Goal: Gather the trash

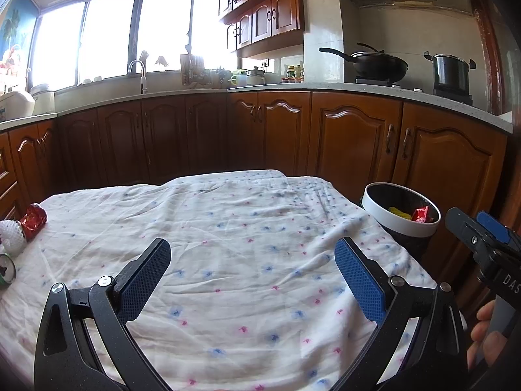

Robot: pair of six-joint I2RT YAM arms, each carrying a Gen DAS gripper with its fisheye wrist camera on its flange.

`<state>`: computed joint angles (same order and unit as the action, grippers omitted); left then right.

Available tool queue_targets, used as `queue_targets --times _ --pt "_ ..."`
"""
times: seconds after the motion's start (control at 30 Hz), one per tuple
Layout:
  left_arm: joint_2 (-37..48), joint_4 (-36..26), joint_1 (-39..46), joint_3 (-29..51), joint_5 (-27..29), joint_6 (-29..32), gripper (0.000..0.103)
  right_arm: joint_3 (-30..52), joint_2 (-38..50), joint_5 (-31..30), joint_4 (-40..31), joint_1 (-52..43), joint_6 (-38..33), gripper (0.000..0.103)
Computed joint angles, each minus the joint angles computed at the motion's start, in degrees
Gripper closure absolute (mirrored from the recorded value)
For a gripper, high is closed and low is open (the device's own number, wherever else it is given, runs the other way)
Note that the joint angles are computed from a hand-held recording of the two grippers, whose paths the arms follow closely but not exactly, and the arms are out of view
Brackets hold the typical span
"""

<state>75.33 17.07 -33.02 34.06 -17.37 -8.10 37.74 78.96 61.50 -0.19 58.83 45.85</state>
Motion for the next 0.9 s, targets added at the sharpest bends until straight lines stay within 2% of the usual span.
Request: queue_targets --times 0.9 --pt "-0.05 -0.36 -0.15 0.02 -0.30 -0.39 0.000 1.86 1.67 -0.14 -0.99 0.47 1.28 0.000"
